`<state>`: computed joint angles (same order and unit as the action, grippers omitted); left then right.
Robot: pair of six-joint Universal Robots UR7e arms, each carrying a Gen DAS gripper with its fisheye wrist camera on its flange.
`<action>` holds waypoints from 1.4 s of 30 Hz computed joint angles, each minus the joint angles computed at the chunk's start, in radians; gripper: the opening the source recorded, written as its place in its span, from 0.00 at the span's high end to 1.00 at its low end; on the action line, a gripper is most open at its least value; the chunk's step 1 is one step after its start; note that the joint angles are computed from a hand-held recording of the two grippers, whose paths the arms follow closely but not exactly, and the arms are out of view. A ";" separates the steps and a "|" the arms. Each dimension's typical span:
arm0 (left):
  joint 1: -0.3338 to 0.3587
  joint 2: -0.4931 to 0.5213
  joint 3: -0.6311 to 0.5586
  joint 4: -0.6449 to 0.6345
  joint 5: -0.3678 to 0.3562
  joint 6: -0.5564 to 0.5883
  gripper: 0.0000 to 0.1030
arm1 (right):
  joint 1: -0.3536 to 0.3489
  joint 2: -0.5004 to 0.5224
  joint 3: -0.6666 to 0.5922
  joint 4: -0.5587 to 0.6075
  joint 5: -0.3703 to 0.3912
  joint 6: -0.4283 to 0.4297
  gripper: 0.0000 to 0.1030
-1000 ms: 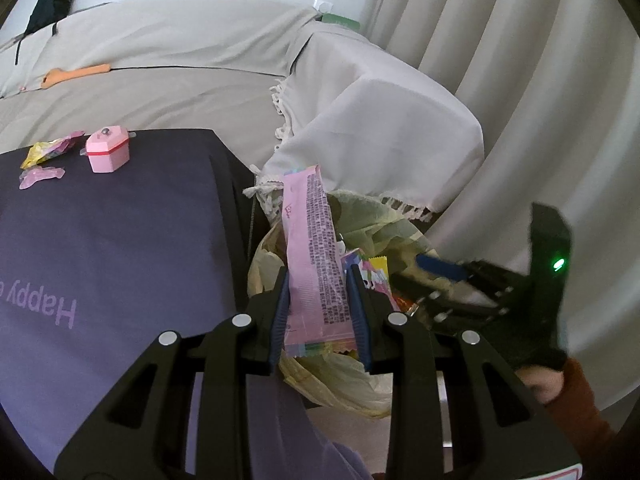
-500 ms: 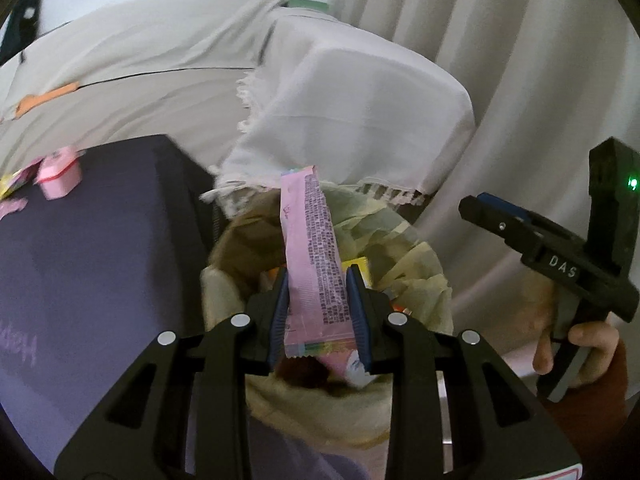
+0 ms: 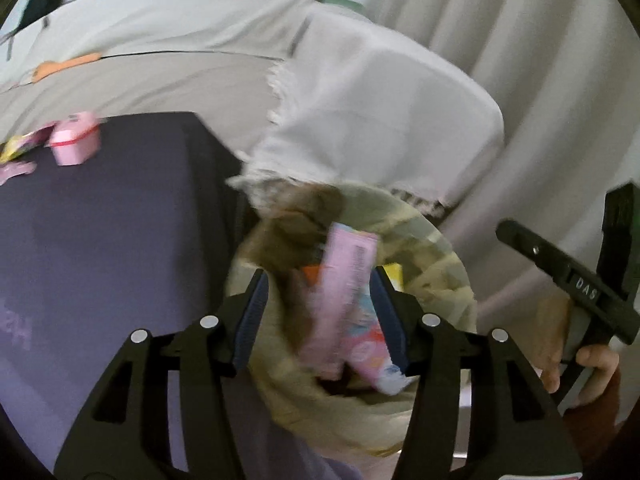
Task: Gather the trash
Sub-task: 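Open the right tool to drop the tissue packet while the left tool releases the candy stick, then move both open tools back over the table toward the spoon and chips bag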
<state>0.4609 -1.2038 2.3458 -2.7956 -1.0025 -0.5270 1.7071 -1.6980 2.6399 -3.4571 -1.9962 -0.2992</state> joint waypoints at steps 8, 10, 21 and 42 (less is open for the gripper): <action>0.051 -0.296 0.081 0.116 0.207 -0.017 0.46 | 0.125 0.155 -0.070 -0.019 -0.013 0.037 0.49; 0.100 -0.375 0.079 0.136 0.241 0.010 0.45 | 0.164 0.217 -0.102 -0.018 -0.036 0.039 0.49; 0.389 -0.360 -0.062 -0.020 0.286 0.332 0.43 | 0.291 0.630 -0.425 0.141 -0.119 0.061 0.49; 0.467 -0.754 -0.046 0.429 0.338 0.168 0.42 | 0.379 1.308 -1.330 0.701 -0.002 -0.087 0.49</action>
<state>0.9282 -1.9580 2.2998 -2.3667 -0.6648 -0.3588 2.0859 -0.3897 1.3095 -2.7565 -1.9979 -0.3863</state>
